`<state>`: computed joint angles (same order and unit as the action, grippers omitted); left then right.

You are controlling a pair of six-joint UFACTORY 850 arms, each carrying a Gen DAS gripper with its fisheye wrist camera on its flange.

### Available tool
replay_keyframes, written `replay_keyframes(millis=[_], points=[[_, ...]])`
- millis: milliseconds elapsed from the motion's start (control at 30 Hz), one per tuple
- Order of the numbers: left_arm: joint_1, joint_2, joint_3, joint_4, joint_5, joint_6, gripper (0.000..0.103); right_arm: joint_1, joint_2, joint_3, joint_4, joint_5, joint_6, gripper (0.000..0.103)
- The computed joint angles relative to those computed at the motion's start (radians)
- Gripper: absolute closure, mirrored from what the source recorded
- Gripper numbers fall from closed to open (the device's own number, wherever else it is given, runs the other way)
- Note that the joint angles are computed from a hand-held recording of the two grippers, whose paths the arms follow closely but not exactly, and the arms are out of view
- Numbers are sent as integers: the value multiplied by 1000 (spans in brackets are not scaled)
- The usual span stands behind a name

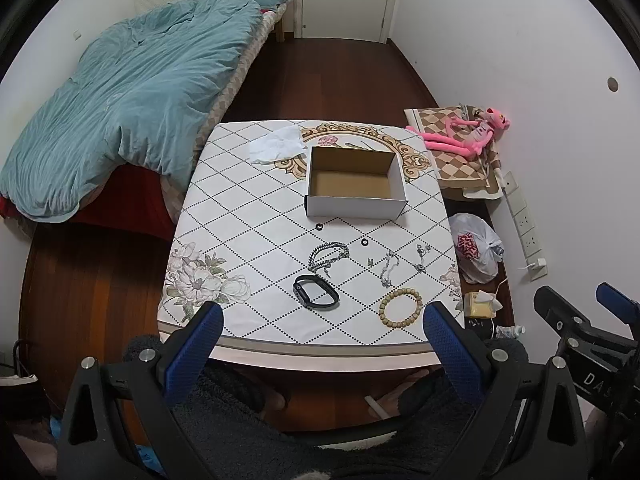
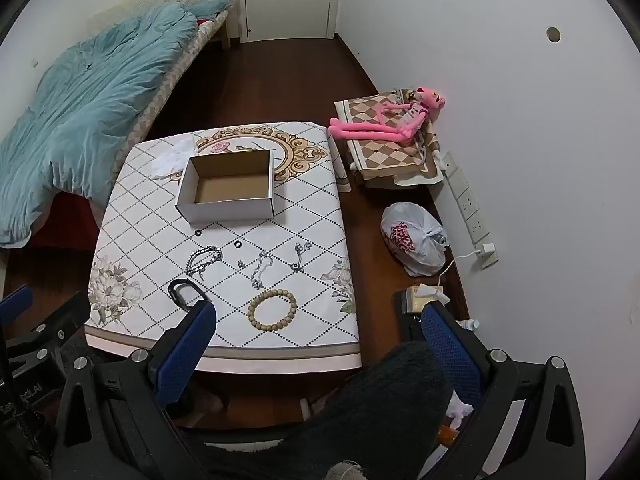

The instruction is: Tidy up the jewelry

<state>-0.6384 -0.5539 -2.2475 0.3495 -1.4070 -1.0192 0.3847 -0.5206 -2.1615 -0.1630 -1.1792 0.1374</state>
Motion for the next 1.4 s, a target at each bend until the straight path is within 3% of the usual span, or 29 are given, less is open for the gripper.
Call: replay_keyframes(millis=[1400], points=[[2,-46,-92,10,-42,20,1,-5,8,-24,1,-23,-15,0]])
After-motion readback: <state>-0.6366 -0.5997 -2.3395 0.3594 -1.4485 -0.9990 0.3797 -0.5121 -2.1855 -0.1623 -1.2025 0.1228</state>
